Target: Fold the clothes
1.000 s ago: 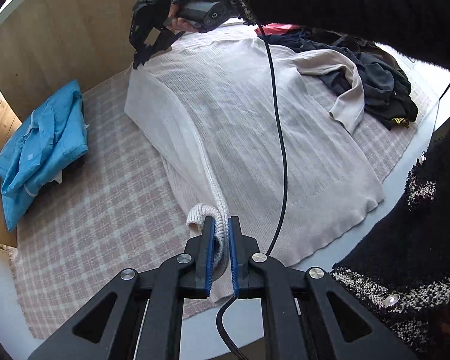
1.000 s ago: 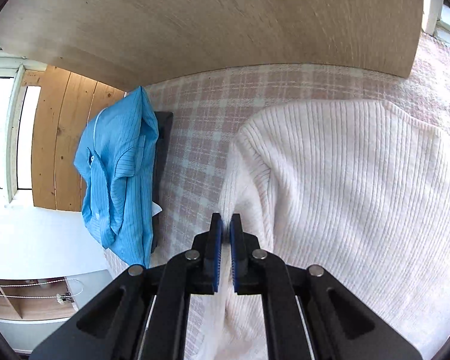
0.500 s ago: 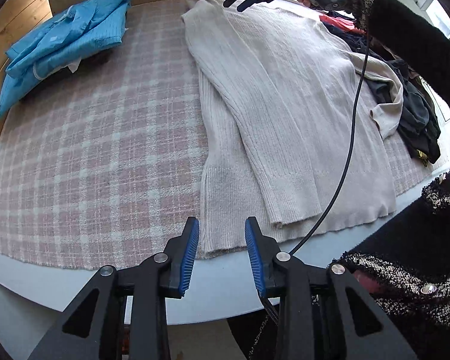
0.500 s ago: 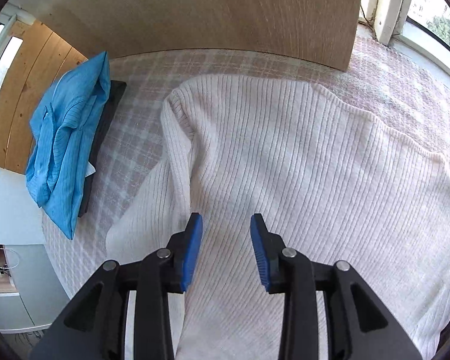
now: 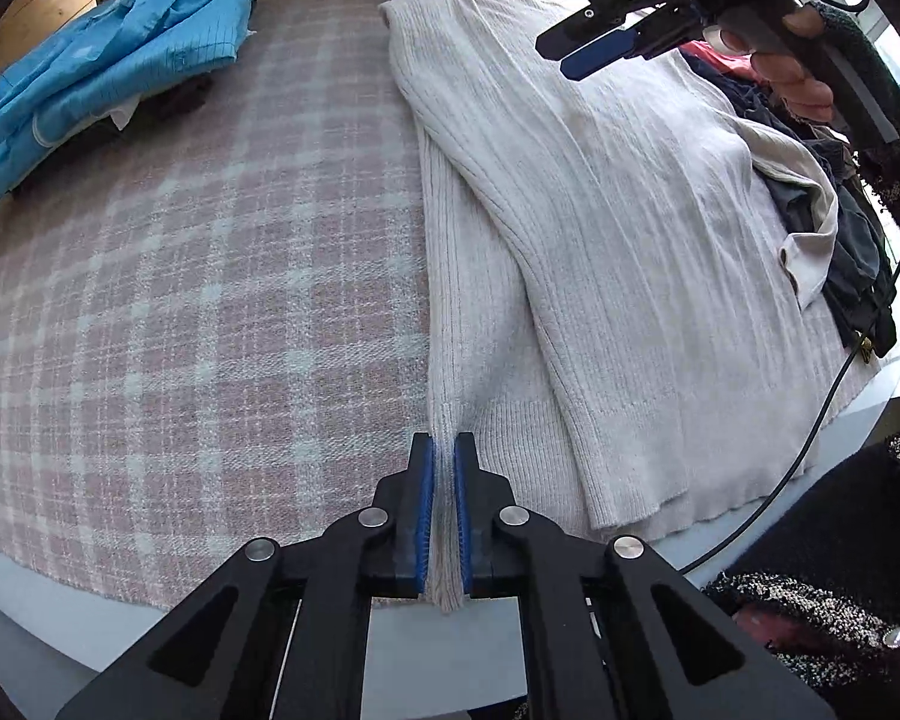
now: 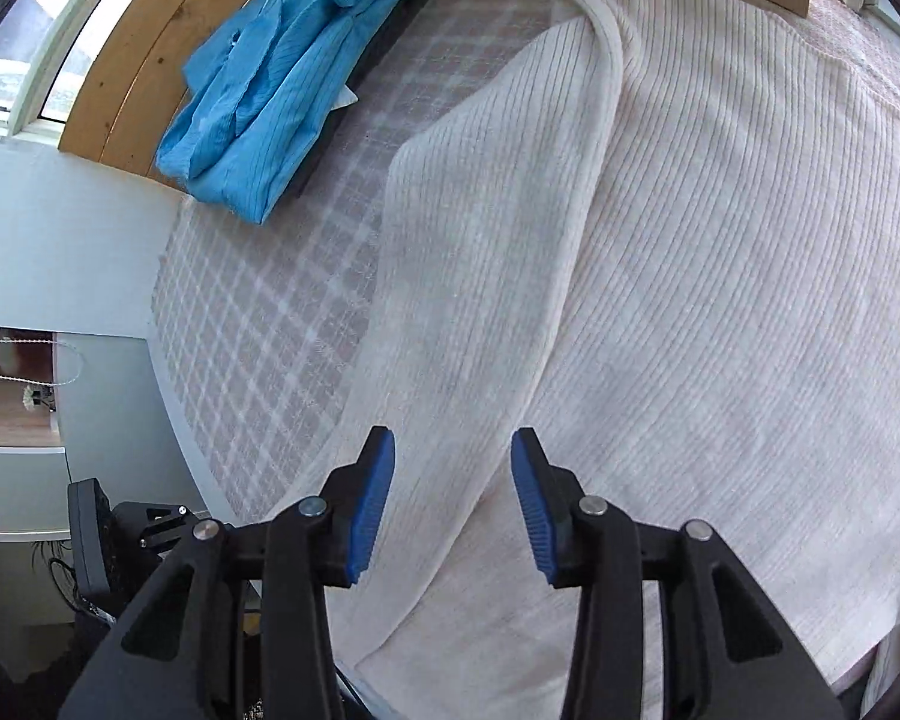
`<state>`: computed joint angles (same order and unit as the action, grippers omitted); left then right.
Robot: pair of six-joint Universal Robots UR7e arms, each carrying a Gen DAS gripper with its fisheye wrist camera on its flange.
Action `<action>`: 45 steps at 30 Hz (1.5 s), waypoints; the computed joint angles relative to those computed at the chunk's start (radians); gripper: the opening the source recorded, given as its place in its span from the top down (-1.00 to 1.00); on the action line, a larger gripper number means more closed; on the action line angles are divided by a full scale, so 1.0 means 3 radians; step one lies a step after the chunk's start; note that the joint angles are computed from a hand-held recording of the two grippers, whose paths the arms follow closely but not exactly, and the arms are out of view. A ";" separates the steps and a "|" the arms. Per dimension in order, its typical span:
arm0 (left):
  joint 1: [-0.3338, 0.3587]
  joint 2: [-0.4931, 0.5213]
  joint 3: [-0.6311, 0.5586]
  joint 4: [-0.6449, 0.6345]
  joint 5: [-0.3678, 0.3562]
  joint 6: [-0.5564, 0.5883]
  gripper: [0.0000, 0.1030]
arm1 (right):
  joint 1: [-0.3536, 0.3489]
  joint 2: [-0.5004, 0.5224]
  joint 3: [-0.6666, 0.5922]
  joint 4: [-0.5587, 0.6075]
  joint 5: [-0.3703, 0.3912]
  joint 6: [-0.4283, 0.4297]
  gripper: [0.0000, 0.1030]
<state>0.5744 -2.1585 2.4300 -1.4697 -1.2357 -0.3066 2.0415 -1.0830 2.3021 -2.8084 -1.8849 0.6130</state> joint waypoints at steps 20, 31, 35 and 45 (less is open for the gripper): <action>-0.0404 0.0050 0.0220 0.0016 -0.0461 -0.0196 0.74 | 0.0088 -0.0044 0.0069 -0.0192 -0.0324 0.0011 0.22; -0.0103 -0.0087 -0.0226 0.0568 -0.0595 -0.0049 0.80 | -0.0395 -0.0289 -0.0197 -0.0278 -0.0667 -0.0323 0.18; 0.0150 0.0160 -0.0475 0.0602 -0.0407 0.0139 0.37 | -0.0473 -0.0105 -0.0501 -0.0239 -0.0676 -0.0507 0.17; 0.0911 0.2086 -0.1035 -0.1775 0.0147 0.1369 0.23 | -0.0530 0.0353 -0.1337 0.0729 -0.0899 -0.0599 0.16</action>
<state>0.8476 -1.5325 2.1195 -2.0023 -1.1916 0.1041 1.8824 -0.9770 1.9010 -2.5898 -2.1545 0.4332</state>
